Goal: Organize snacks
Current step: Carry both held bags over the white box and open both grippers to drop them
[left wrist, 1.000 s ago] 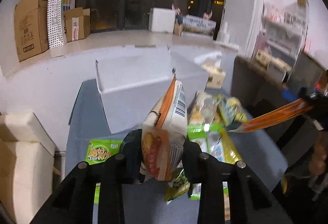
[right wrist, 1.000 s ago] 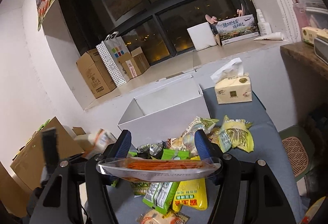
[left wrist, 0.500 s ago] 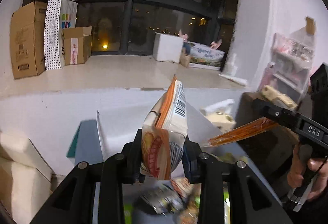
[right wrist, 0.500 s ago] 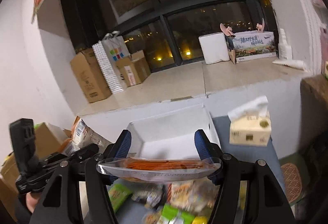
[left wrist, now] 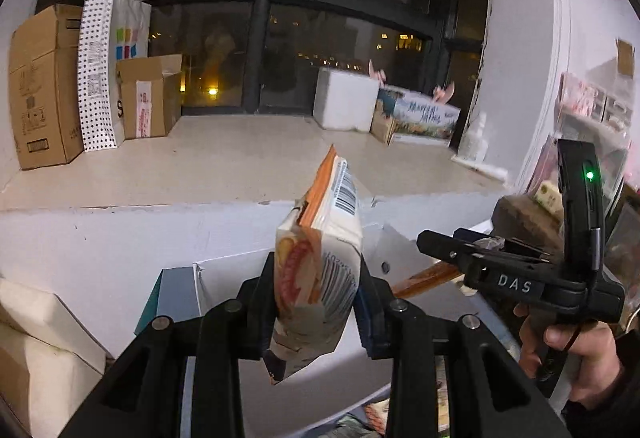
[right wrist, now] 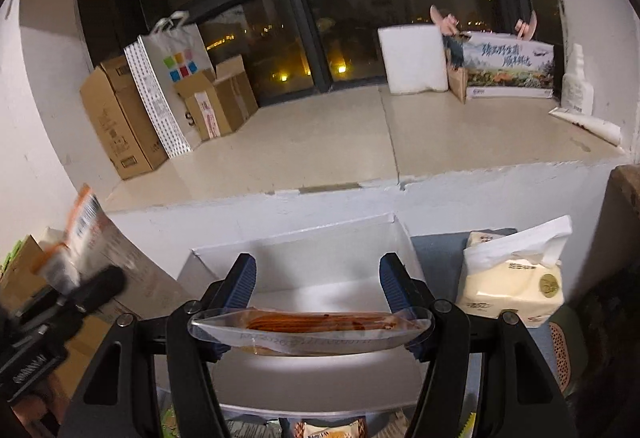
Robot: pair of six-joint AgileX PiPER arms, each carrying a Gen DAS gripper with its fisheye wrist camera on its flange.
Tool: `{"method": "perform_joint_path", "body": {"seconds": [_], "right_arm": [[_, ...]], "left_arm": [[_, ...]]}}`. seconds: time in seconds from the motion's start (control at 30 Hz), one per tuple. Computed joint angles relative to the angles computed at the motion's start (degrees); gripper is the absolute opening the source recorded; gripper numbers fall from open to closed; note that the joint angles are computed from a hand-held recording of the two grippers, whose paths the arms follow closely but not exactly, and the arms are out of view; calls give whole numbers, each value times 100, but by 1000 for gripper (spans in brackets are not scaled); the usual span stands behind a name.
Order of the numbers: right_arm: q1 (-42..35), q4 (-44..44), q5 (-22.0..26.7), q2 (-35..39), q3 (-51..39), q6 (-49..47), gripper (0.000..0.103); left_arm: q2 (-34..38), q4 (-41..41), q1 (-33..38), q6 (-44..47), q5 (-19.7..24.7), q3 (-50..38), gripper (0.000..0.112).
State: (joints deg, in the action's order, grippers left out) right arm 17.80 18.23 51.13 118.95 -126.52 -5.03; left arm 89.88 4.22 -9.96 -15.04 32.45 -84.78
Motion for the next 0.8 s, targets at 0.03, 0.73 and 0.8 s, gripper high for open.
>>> {"method": "perform_joint_path", "body": {"seconds": [0.03,0.73,0.8], "right_arm": [[41,-107,87,146,-206,89,78],[-308,1363,-1114,-1864,3177,-1969,103],[-389,1732,-1299,-2360,3879,-2550,103]], "left_arm": [[158,-214,66,215,172,-157,43],[-1403,1010,-431,-1742,-442,2154,103],[-1759,1438,-662,-2319,-401,2519,103]]}}
